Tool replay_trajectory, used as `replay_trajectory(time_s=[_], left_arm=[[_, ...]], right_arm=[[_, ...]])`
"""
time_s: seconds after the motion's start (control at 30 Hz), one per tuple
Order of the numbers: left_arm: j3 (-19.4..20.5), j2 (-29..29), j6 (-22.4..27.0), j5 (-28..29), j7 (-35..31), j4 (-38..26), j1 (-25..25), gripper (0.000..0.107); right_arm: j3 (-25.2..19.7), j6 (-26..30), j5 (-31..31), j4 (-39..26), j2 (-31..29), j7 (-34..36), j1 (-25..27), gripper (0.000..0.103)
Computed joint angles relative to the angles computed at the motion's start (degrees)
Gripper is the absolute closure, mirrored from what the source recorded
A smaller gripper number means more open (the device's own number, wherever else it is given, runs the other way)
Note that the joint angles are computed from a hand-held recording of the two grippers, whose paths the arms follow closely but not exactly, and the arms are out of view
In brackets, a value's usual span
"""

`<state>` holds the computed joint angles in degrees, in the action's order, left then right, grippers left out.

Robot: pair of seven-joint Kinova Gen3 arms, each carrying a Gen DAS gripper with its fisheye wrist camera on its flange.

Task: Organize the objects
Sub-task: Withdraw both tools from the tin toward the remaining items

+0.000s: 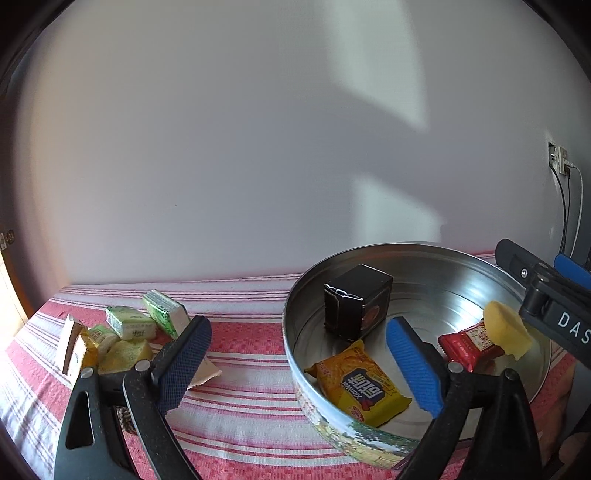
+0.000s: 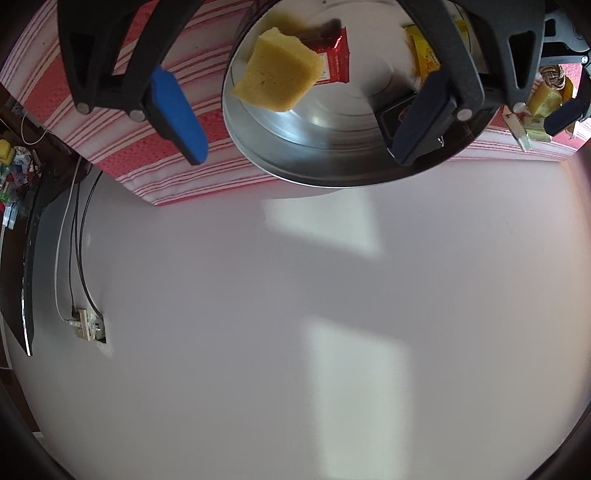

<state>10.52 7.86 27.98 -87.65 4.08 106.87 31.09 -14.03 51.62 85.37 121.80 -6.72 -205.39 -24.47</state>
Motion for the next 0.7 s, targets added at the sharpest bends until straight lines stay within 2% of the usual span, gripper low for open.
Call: replay_trajectory(time_s=[0.07, 0.2, 0.4, 0.57, 0.7], left_arm=[[0.0, -0.37, 1.75, -1.41, 1.21, 0.77, 0.32, 0.01], [-0.02, -0.92, 1.6, -3.26, 3.39, 2.19, -1.06, 0.01], [0.31, -1.77, 3.06, -6.02, 6.01, 4.26, -3.09, 0.01], [-0.6, -3.61, -1.49, -6.06, 8.05, 5.79, -7.01, 0.01], [-1.45, -4.66, -4.62, -3.05, 5.45, 6.27, -9.94, 0.01]], right_arm=[[0.21, -0.92, 0.64, 0.43, 0.09, -1.76, 0.03, 0.001], [-0.07, -1.26, 0.96, 0.67, 0.42, -4.23, -0.32, 0.001], [-2.56, 7.98, 2.46, -0.26, 3.93, -4.77, -4.22, 0.001], [-3.44, 14.19, 3.37, -1.41, 6.45, -4.51, -8.52, 0.001], [-3.1, 14.53, 2.04, -2.98, 7.45, -3.0, -10.73, 0.0]])
